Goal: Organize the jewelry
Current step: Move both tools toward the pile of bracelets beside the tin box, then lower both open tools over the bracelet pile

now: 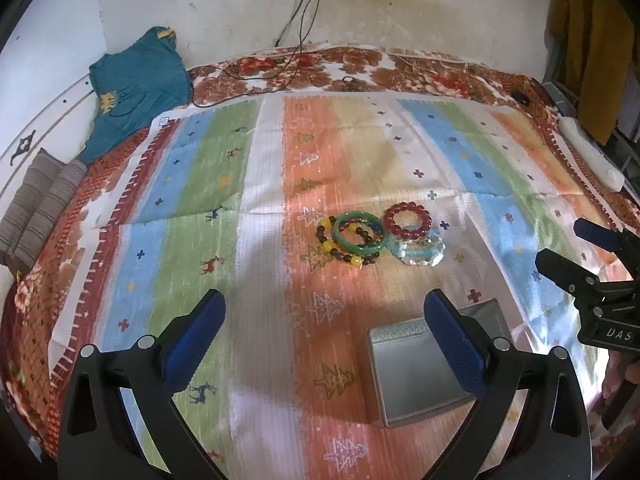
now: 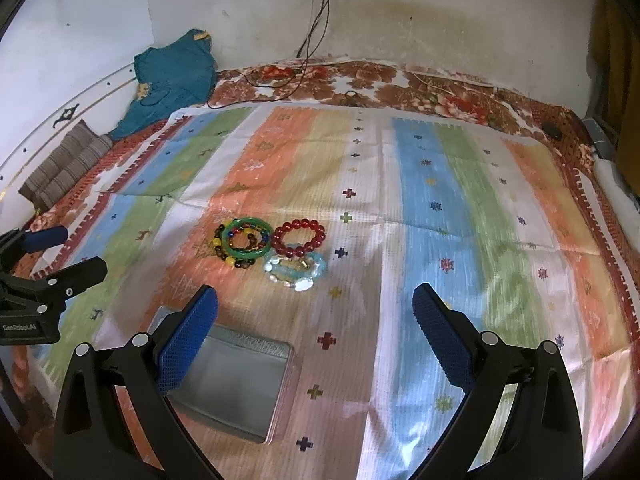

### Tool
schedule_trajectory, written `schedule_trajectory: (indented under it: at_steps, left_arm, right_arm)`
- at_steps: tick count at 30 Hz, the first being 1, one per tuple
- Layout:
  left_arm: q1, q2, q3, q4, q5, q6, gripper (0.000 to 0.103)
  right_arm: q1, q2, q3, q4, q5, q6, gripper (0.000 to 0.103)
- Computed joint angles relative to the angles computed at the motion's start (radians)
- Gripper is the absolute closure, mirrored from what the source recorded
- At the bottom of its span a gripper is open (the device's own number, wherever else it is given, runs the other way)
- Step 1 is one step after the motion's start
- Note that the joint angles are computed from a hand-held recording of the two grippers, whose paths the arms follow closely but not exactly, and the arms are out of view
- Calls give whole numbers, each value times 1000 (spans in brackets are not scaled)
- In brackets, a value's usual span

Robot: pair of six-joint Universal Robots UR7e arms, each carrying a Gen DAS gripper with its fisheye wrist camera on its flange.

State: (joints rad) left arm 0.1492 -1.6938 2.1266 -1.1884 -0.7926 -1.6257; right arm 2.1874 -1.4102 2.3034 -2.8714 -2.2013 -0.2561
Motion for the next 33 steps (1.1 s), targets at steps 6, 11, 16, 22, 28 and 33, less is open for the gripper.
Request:
schedule_trajectory:
  at_steps: [6,11,16,22,28,33]
  left_arm:
    - [59,15,8,-72,26,75,6]
    - [103,11,15,-109,44,102,6]
    - [136,14,17,-128,60,121,6]
    - [193,23,25,-195,57,191,6]
    - [235,27,32,-256,63,246,6]
    - [279,35,32,-300,61,282,6]
  right_arm:
    - [-13,33,-19,4,3,6,4]
    - [-24,67,-35,-3,4,-1,4]
    - [-36,114,-48,-45,-24,-17,4]
    - [-59,157,-70,-41,-28,-15,4]
    - [-71,191,-96,-36,-32,-5,4]
    - [-89,215,-121,-15,-26,15,4]
